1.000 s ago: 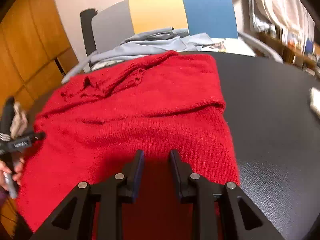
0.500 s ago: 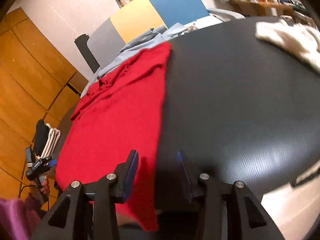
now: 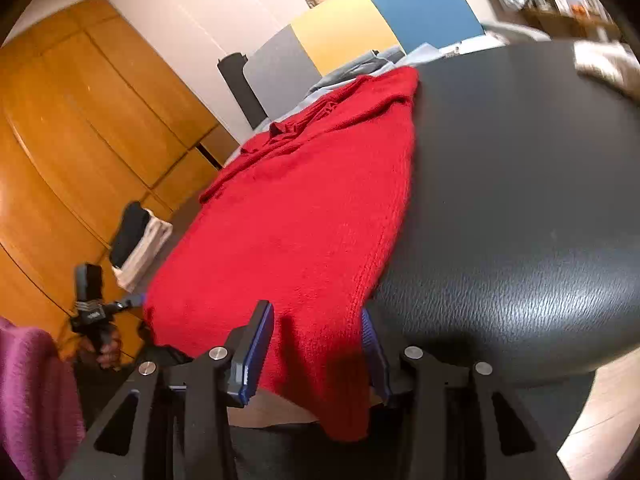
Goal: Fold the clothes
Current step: 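Grasp the folded sweater's edge with both grippers to lift it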
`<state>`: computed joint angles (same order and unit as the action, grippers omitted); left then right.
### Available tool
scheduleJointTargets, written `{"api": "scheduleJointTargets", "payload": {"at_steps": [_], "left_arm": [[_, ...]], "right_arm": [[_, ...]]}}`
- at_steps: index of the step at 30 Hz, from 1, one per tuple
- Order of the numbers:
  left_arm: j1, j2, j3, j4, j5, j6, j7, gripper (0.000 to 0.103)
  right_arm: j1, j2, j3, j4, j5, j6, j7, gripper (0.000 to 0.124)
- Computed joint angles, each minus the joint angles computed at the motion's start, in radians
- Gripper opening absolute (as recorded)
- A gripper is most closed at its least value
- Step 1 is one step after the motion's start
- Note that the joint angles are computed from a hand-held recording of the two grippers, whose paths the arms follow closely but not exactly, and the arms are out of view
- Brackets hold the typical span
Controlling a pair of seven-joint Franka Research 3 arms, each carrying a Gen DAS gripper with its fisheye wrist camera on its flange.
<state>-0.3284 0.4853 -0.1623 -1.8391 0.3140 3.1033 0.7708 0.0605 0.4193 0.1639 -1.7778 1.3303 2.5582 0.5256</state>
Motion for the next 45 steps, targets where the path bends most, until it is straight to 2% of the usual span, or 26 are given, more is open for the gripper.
{"api": "scheduleJointTargets", "payload": {"at_steps": [6,9,11,12,17,19,21,24,26,27,28,29,30,31,32,34,36,38,41,45], "left_arm": [[0.220,-0.012,-0.230,-0.096,-0.084,0.102,0.078,0.091],[0.360,0.012,-0.379,-0.118,-0.098,0.128,0.116,0.088],[0.438,0.036,-0.463,-0.129,-0.096,0.143,0.125,0.081],[0.460,0.042,-0.485,-0.134,-0.094,0.148,0.122,0.076],[0.512,0.056,-0.524,-0.157,-0.082,0.180,0.060,0.056],[0.499,0.052,-0.506,-0.161,-0.070,0.189,0.030,0.051],[0.452,0.038,-0.454,-0.157,-0.060,0.190,0.003,0.054],[0.336,0.001,-0.336,-0.149,-0.045,0.173,-0.009,0.059],[0.311,-0.006,-0.311,-0.143,-0.040,0.156,-0.005,0.059],[0.310,-0.006,-0.309,-0.143,-0.043,0.155,-0.005,0.058],[0.288,-0.013,-0.286,-0.141,-0.050,0.146,-0.011,0.053],[0.244,-0.024,-0.239,-0.138,-0.059,0.127,-0.023,0.047],[0.227,-0.030,-0.210,-0.130,0.000,0.104,-0.089,0.028],[0.233,-0.029,-0.217,-0.130,-0.011,0.098,-0.088,0.012],[0.263,-0.021,-0.258,-0.137,-0.092,0.110,-0.019,0.012],[0.342,-0.001,-0.341,-0.145,-0.113,0.129,-0.007,0.010],[0.371,-0.005,-0.368,-0.155,-0.114,0.134,-0.005,0.009],[0.400,-0.016,-0.396,-0.171,-0.111,0.144,-0.002,0.008],[0.524,-0.028,-0.520,-0.225,-0.076,0.207,-0.013,0.007],[0.664,-0.051,-0.663,-0.290,0.015,0.258,-0.066,0.006]], "right_arm": [[-0.041,0.023,0.002,0.014,0.035,-0.130,0.000,0.044],[-0.050,0.049,0.000,0.042,0.022,-0.194,0.018,0.044],[-0.053,0.063,0.001,0.058,0.017,-0.218,0.022,0.044],[-0.055,0.068,0.003,0.064,0.020,-0.221,0.019,0.044],[-0.060,0.082,0.011,0.073,0.041,-0.222,0.014,0.044],[-0.057,0.078,0.009,0.069,0.039,-0.211,0.022,0.044],[-0.054,0.074,0.008,0.064,0.037,-0.201,0.029,0.044],[-0.042,0.067,0.006,0.058,0.024,-0.173,0.030,0.044],[-0.024,0.061,0.004,0.057,0.000,-0.137,0.028,0.044],[-0.008,0.058,0.001,0.057,-0.024,-0.106,0.032,0.040],[0.010,0.055,-0.005,0.055,-0.055,-0.068,0.043,0.035],[0.026,0.053,-0.012,0.053,-0.092,-0.032,0.073,0.023],[0.041,0.052,-0.020,0.052,-0.134,0.000,0.115,0.011],[0.040,0.056,-0.021,0.056,-0.156,0.006,0.152,0.010],[0.024,0.061,-0.010,0.063,-0.147,-0.010,0.170,0.009],[-0.012,0.071,0.011,0.072,-0.106,-0.052,0.190,0.009],[-0.041,0.077,0.026,0.077,-0.060,-0.096,0.192,0.009],[-0.077,0.071,0.046,0.069,0.011,-0.170,0.127,0.008],[-0.112,0.060,0.050,0.054,0.099,-0.302,0.043,0.008],[-0.132,0.057,0.041,0.033,0.187,-0.467,-0.002,0.008]]}}
